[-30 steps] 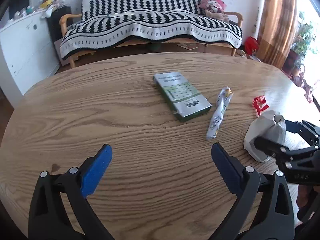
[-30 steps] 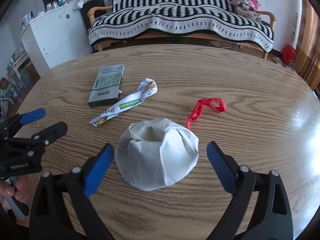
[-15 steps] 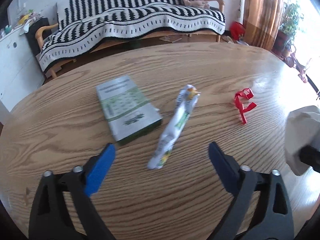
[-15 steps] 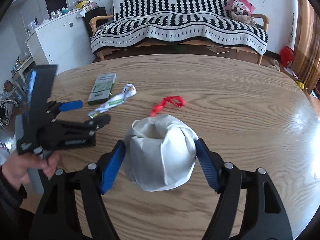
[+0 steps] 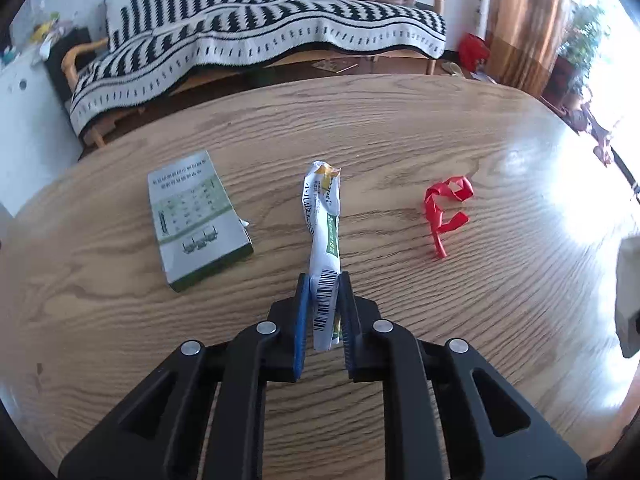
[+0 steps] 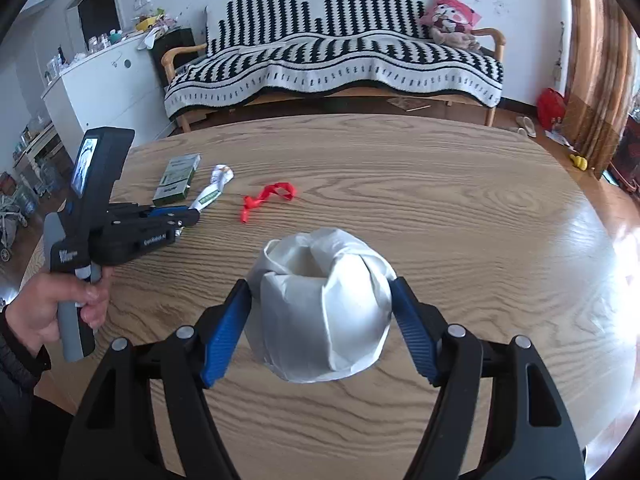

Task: Collect trash
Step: 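Grasp the white paper ball with the right tool while the left tool grasps the white wrapper strip, then carry paper ball and wrapper strip toward the bin with both tools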

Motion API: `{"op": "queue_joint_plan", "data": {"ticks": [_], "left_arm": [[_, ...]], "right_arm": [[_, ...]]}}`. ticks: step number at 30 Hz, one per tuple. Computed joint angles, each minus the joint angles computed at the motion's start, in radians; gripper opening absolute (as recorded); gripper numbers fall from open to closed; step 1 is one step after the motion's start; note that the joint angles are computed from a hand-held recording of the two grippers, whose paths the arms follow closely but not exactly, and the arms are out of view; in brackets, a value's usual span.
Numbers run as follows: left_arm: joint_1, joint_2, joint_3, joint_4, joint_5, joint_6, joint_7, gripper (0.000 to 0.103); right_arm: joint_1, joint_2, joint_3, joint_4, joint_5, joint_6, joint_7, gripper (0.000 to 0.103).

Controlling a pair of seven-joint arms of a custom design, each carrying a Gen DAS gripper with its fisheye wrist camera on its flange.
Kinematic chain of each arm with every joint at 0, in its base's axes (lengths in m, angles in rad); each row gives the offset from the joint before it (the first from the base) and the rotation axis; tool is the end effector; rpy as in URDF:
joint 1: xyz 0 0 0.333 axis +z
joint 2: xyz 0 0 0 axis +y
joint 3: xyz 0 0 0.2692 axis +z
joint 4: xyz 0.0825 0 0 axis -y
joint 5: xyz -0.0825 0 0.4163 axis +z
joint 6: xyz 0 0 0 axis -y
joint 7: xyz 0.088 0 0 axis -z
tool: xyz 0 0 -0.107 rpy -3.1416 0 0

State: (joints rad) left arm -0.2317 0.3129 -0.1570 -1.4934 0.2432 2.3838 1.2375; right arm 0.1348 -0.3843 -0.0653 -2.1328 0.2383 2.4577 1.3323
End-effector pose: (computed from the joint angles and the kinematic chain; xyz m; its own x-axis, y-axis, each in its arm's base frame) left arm 0.6695 -0.2568 0.5078 -0.1592 -0.9873 -0.0017 -0.8125 0.1320 -0.5678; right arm 0.5356 0.0332 0.5967 0.2105 -0.9723 -0.1012 -0.7393 -0.0906 -0.6672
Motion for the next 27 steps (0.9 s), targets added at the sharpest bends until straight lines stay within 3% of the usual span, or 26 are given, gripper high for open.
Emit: {"op": "queue_joint_plan", "data": {"ticks": [6, 13, 18, 27], "left_arm": [[-0.028, -0.029, -0.007, 0.005, 0.027, -0.013, -0.070, 0.013], [-0.091, -0.067, -0.071, 0.014, 0.000, 0.046, -0.037, 0.013], [-0.166, -0.037, -0.123, 0.054, -0.046, 0.082, 0.034, 0.013], [-0.373, 0.196, -0.200, 0.316, -0.124, 0.047, 0.230, 0.013]], "right_arm": [[-0.051, -0.122, -0.031, -0.091, -0.021, -0.004, 0.018, 0.070], [-0.169, -0.290, -0.085, -0.214, -0.077, -0.025, 0.048, 0.070], [-0.321, -0.407, -0.125, -0.302, -0.155, -0.060, 0.096, 0.070], [-0.617, -0.531, -0.195, -0.411, -0.280, -0.118, 0.195, 0.070]]}}
